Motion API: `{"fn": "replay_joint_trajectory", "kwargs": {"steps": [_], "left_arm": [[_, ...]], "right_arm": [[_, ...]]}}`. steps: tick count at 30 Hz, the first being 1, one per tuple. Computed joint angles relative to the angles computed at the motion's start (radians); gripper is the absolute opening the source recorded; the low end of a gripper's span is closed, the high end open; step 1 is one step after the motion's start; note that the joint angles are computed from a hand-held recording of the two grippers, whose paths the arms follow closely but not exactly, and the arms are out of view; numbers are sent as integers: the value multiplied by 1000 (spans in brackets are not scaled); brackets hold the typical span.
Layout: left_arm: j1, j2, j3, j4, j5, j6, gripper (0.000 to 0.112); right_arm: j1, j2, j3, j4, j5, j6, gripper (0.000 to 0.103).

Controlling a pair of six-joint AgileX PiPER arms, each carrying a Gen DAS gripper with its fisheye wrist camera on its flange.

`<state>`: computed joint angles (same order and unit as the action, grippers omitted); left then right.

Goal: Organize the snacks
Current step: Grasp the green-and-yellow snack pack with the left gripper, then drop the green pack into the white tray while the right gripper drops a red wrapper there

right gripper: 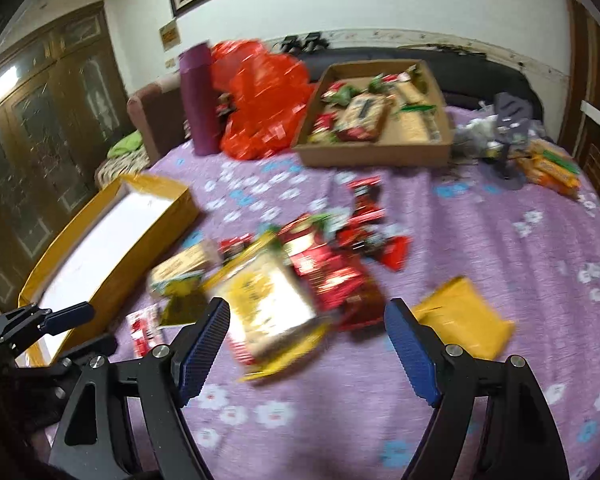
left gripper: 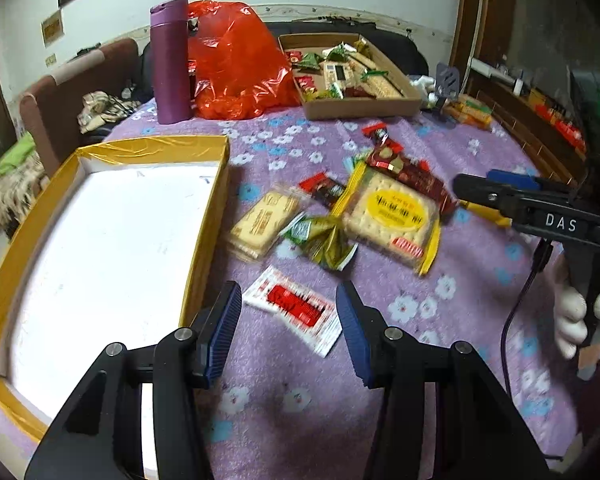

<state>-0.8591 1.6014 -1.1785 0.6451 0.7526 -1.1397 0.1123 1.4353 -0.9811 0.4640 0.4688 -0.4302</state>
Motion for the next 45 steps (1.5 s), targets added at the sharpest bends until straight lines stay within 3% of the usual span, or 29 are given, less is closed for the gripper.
{"fn": "replay_joint_trajectory", "kwargs": {"steps": [5, 10, 18, 20, 22, 23, 24, 25, 26, 28, 39, 45], "left_arm": [[81, 28, -34, -159, -123, 160, 48], [73, 120, -134, -147, -103, 218, 48], [142, 259, -240, -304, -95, 391, 48], [158, 276, -242, -357, -112, 428, 35], [163, 263, -218, -342, -143, 408, 29], [172, 253, -203, -363, -164, 416, 28], [179, 242, -188, -380, -183, 423, 26], [183, 234, -181, -380, -186, 420, 25], [181, 221, -168, -367, -193, 404, 21], [183, 187, -133, -359, -226, 387, 15], [177, 2, 10, -274, -278, 243, 15], [172, -205, 176, -73, -239, -7, 15]], "right_arm": [[-141, 95, -105, 91, 79, -121, 81], [-142, 222, -220, 167, 186, -221, 77], [-25, 379, -365, 90, 211, -161, 75], [-34, 402, -385, 134, 237, -186, 68], [-71, 431, -415, 214, 307, -209, 40], [-78, 440, -423, 207, 315, -187, 31], [-91, 445, -421, 238, 325, -204, 29], [-97, 441, -413, 236, 320, -198, 16], [-101, 433, -401, 227, 307, -188, 11], [-126, 417, -377, 262, 311, -194, 10], [-109, 189, -229, 271, 278, -184, 10], [-16, 102, -193, 296, 324, -170, 10]]}}
